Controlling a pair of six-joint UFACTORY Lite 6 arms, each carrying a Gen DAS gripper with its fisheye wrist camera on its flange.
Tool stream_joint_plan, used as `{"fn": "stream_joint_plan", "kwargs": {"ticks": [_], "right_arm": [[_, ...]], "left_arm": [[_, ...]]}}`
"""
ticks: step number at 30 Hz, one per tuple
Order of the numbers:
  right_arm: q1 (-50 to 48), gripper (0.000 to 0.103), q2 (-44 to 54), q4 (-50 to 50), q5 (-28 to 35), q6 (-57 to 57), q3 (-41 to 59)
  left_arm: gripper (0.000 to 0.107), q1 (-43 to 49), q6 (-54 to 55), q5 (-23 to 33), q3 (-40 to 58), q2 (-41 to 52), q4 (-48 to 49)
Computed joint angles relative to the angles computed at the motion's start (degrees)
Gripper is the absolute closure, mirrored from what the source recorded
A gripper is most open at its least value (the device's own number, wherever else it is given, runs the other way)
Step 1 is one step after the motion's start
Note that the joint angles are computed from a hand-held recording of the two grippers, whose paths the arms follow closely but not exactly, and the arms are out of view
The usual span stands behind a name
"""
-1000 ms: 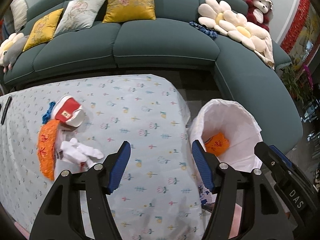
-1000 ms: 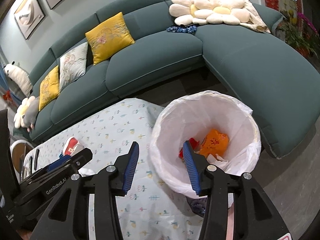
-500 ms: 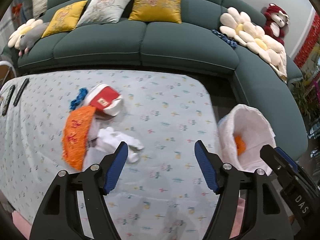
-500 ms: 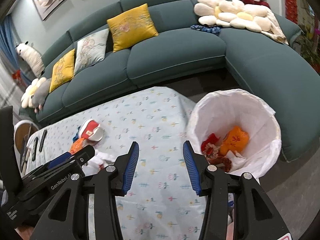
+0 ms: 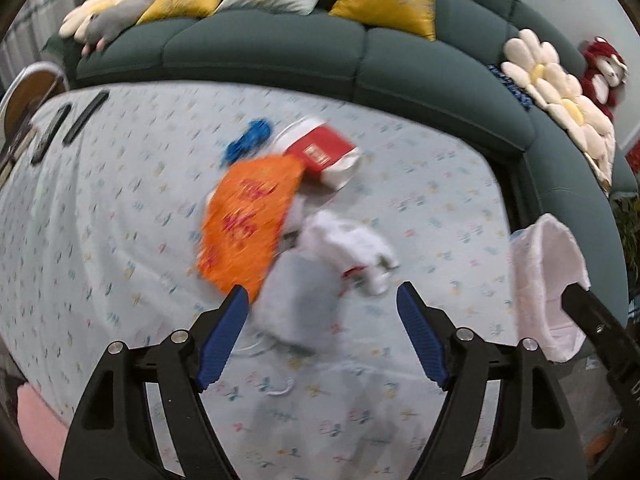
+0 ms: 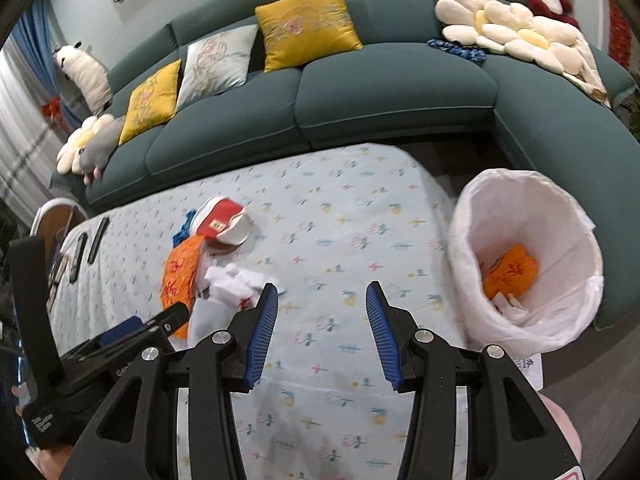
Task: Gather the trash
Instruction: 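Move both tools back over the trash pile on the table, then grasp the grey cloth with the left tool while the right grasps the white socks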
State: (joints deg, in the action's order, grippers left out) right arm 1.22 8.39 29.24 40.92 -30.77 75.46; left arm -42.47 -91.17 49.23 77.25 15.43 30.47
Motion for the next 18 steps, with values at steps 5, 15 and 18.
{"fn": "stream_joint_plan", "kwargs": {"ticks": [5,15,18], "right_arm": [[4.48,0.058,1.02,-1.63,-2.20,2.74,-1.84],[9.20,0.058,6.51,-4.23,-4.65,7.09,-1.13],[10.24,0.058,8.20,-5.28,-5.19,8.29,-0.63]], "left_arm": [[0.035,2.03,-0.37,-5.43,-9.14,-3.45,-1.24],[0.047,6.18,6.76,-15.08,-12.88,0.15,-7.33],[0.063,7.52,10.18,-17.90,-13.30,1.26,-10.67]]}}
